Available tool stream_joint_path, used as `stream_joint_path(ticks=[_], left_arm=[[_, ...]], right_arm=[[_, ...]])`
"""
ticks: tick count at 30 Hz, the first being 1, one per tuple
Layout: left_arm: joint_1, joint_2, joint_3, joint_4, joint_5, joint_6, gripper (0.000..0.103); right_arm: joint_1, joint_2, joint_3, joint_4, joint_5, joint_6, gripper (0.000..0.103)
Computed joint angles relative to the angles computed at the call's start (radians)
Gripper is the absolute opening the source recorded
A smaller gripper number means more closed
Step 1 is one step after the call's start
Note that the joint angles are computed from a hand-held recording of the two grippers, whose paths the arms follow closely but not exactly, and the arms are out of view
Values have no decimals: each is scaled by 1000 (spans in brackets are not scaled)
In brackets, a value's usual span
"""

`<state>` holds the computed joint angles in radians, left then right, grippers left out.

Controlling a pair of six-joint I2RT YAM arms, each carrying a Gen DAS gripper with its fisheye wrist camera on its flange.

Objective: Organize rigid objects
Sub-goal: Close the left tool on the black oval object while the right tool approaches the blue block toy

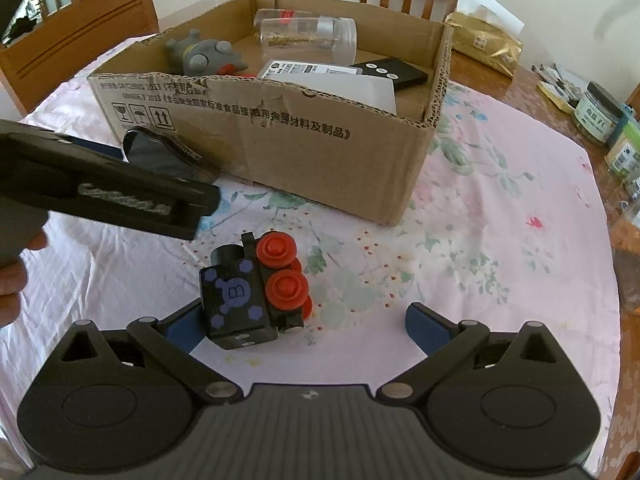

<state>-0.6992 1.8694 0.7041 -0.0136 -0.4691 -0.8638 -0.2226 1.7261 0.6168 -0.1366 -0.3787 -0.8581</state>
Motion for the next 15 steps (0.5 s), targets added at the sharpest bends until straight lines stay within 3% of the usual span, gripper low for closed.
stream_joint_path(ticks=[6, 9, 11, 15], left_arm=[[7, 21, 21, -10, -13, -19, 101], [16, 11, 18, -14, -12, -29, 98], [25, 1, 4, 10, 5, -22, 90], [38, -9, -2, 13, 31, -14, 89]], right_arm=[[-5, 6, 1, 1, -11, -17, 103], [-10, 1, 0, -4, -14, -23, 103], [-9, 3, 1, -3, -13, -21, 103], [-5, 5, 7, -11, -5, -19, 103]])
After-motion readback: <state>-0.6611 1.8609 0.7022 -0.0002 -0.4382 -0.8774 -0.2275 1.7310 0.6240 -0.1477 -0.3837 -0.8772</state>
